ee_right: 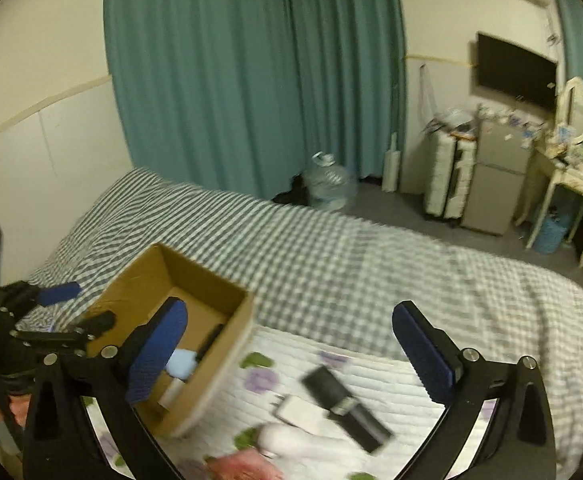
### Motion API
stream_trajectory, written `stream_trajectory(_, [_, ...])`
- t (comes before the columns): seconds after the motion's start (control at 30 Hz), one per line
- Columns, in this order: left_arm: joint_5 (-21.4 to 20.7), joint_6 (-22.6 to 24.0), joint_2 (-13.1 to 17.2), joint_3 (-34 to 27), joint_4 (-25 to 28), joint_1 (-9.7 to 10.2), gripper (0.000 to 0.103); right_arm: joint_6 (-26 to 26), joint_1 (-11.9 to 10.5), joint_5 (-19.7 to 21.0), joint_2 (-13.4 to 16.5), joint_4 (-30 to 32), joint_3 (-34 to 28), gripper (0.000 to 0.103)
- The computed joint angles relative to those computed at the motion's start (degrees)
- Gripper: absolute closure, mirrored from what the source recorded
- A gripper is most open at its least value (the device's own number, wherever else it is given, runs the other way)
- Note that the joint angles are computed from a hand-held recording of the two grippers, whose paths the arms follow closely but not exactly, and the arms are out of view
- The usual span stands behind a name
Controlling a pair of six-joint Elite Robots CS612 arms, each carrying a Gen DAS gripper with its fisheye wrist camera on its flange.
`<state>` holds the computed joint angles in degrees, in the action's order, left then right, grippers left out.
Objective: Organize rigid objects
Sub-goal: 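Carry the white bottle into the box and release it with the left gripper, then move the left gripper to the red rose-patterned card case and grasp it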
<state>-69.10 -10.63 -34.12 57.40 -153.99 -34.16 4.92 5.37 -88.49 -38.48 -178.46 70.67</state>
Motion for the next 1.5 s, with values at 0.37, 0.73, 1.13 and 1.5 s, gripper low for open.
stream_trajectory(0.37, [-2.1, -0.9, 0.0, 0.6, -0.7, -4.5, 0.032, 0.3, -2.5, -4.5, -6.8, -6.4, 12.9, 0.0])
stream_trajectory(0.73, [-0.7, -4.6, 4.8, -2.3, 6.9, -6.33, 0.032, -6.8, -4.5, 2.6, -2.6, -2.7, 12.4, 0.0])
stream_trajectory(1.13, [-7.9, -4.7, 6.7, -2.6, 15.1, -5.01, 0.032, -5.4, -5.5, 6.2, 2.2, 4.4, 8.3, 0.0])
stream_trajectory(1.5, [-13.5, -3.4, 6.3, -3.9, 20.8, -4.21, 0.031, -5.1, -5.2, 4.7, 2.4, 5.6, 8.0, 0.0])
